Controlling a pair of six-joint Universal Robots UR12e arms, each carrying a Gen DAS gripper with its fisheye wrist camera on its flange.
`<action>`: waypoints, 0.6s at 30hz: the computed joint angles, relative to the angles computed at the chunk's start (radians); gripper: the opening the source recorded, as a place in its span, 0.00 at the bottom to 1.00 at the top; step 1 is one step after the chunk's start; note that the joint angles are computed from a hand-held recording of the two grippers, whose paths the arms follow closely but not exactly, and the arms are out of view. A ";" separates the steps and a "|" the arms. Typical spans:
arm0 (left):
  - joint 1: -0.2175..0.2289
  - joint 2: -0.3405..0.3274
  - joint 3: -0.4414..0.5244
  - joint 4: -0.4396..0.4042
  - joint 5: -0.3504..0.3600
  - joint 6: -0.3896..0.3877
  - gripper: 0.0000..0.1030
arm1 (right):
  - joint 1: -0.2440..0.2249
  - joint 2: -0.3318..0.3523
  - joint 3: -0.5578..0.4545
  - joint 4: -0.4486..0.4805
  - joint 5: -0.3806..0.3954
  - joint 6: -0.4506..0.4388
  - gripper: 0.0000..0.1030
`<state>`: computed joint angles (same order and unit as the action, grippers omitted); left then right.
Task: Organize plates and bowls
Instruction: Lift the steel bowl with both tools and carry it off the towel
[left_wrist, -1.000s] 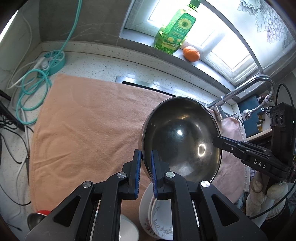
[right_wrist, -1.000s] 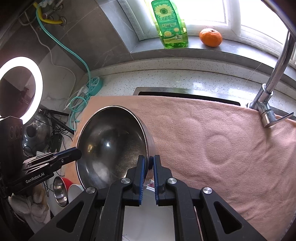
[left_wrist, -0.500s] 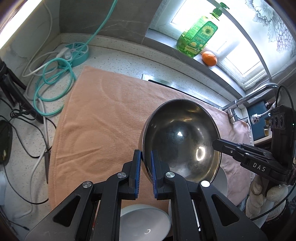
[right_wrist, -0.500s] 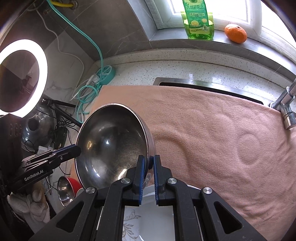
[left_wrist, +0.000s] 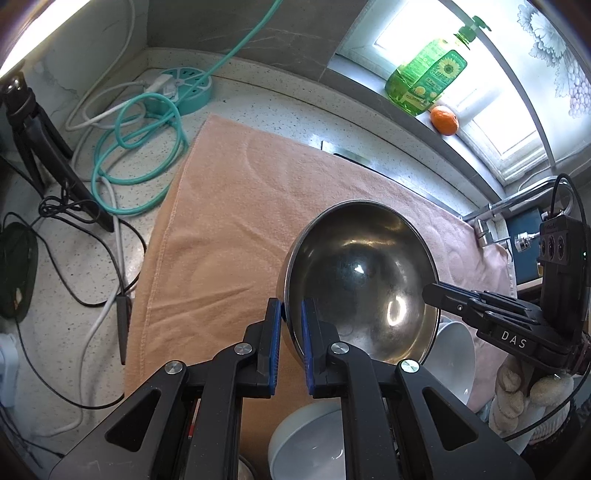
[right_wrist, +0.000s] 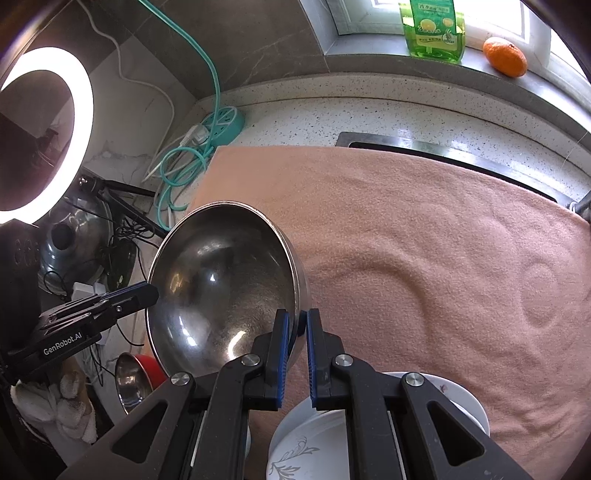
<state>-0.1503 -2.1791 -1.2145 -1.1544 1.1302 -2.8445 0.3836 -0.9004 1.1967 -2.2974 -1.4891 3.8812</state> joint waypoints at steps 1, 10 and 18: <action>0.001 -0.001 0.001 -0.002 0.002 0.001 0.09 | 0.001 0.004 -0.005 0.003 0.000 0.001 0.08; 0.005 -0.020 0.019 -0.016 0.013 -0.007 0.09 | 0.004 0.030 -0.039 0.028 0.010 0.004 0.09; 0.006 -0.028 0.028 -0.021 0.016 -0.008 0.09 | 0.007 0.045 -0.053 0.036 0.020 0.014 0.09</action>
<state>-0.1439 -2.2070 -1.1865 -1.1756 1.1464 -2.8520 0.3905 -0.8554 1.1436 -2.2613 -1.4693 3.8953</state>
